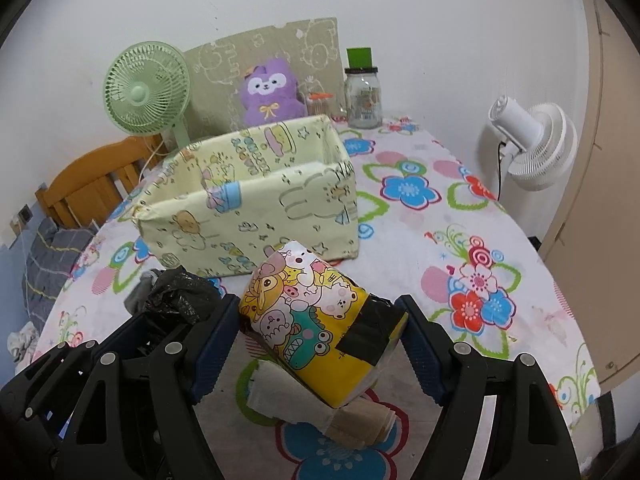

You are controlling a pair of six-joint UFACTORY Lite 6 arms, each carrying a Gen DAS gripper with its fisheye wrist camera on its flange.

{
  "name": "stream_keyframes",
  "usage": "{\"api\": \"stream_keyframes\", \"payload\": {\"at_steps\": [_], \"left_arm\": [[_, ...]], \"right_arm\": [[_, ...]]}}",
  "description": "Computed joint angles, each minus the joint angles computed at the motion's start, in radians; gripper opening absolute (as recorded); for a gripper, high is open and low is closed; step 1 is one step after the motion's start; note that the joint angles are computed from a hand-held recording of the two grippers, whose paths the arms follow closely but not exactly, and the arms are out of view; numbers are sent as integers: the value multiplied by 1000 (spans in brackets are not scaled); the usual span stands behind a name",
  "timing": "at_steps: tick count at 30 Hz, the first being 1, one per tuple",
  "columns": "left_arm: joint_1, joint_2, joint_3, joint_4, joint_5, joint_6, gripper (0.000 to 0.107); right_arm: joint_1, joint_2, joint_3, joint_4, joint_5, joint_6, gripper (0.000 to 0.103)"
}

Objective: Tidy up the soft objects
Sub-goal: 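Lift the black bag and yellow pouch and carry them toward the box, then lower the black bag with the left tool while the right tool lowers the yellow pouch into the box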

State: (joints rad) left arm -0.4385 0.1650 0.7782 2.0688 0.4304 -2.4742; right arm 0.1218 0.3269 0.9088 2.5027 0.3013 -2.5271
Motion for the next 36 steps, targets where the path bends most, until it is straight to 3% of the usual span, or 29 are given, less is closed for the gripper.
{"api": "stream_keyframes", "payload": {"at_steps": [18, 36], "left_arm": [[14, -150, -9, -168, -22, 201, 26], [47, -176, 87, -329, -51, 409, 27]], "right_arm": [[41, -139, 10, -79, -93, 111, 80], [55, -176, 105, -345, -159, 378, 80]]}}
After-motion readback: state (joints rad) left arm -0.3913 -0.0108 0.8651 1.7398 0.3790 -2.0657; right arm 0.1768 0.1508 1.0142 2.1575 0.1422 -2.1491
